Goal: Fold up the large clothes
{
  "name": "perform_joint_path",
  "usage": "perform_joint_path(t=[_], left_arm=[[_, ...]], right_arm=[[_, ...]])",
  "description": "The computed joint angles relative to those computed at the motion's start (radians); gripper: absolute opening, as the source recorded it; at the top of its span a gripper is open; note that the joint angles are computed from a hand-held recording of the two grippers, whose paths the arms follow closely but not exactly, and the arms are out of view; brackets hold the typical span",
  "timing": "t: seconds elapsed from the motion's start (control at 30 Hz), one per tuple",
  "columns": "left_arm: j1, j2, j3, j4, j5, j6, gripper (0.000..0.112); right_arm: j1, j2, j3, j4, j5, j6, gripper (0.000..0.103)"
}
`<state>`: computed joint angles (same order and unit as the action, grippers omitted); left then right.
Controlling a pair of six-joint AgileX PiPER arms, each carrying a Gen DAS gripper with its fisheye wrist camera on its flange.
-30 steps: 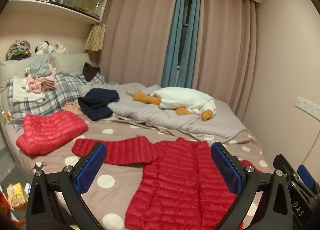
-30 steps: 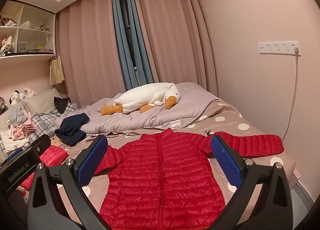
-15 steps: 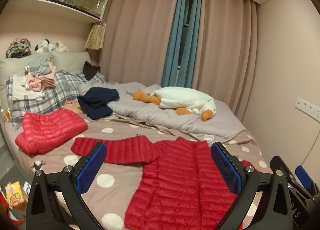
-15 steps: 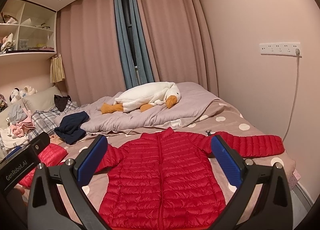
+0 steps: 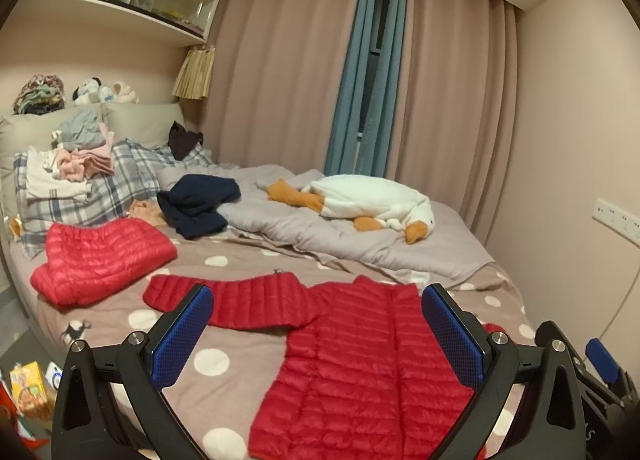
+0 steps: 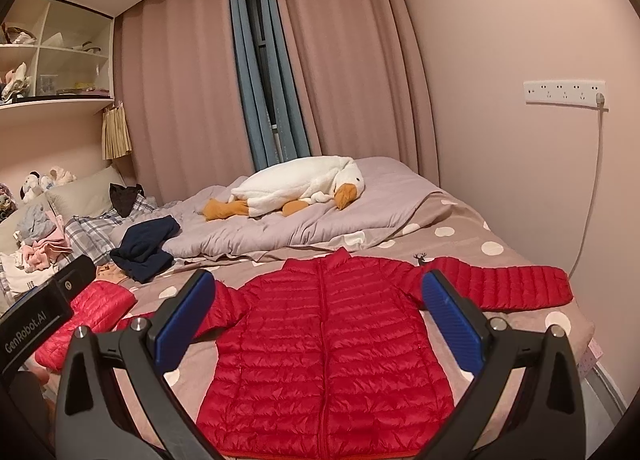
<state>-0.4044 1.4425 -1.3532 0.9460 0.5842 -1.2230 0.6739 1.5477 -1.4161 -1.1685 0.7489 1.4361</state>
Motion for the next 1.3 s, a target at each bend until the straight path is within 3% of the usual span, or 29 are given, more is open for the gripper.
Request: perform_joint_path(t=[0.7,1.03,1.3], left_arm=[[-0.017,-0.001,-0.004,0.026,0.018,-0.018,0.103],[-0.047,0.009,-0.022,0.094,0.077,-0.064,0.103],[-0.040,-0.011,-0.005,0.080,0.061,-0.047,0.103]], right_arm=[[-0.010,-0.025,0.041,-0.026,-0.027,0.056,0.103],[-0.009,-0.018,0.037,-0.033,-0.027,0.052,0.103],[-0.002,-0.017,0.035,-0.050,-0.008,0.056,0.103]])
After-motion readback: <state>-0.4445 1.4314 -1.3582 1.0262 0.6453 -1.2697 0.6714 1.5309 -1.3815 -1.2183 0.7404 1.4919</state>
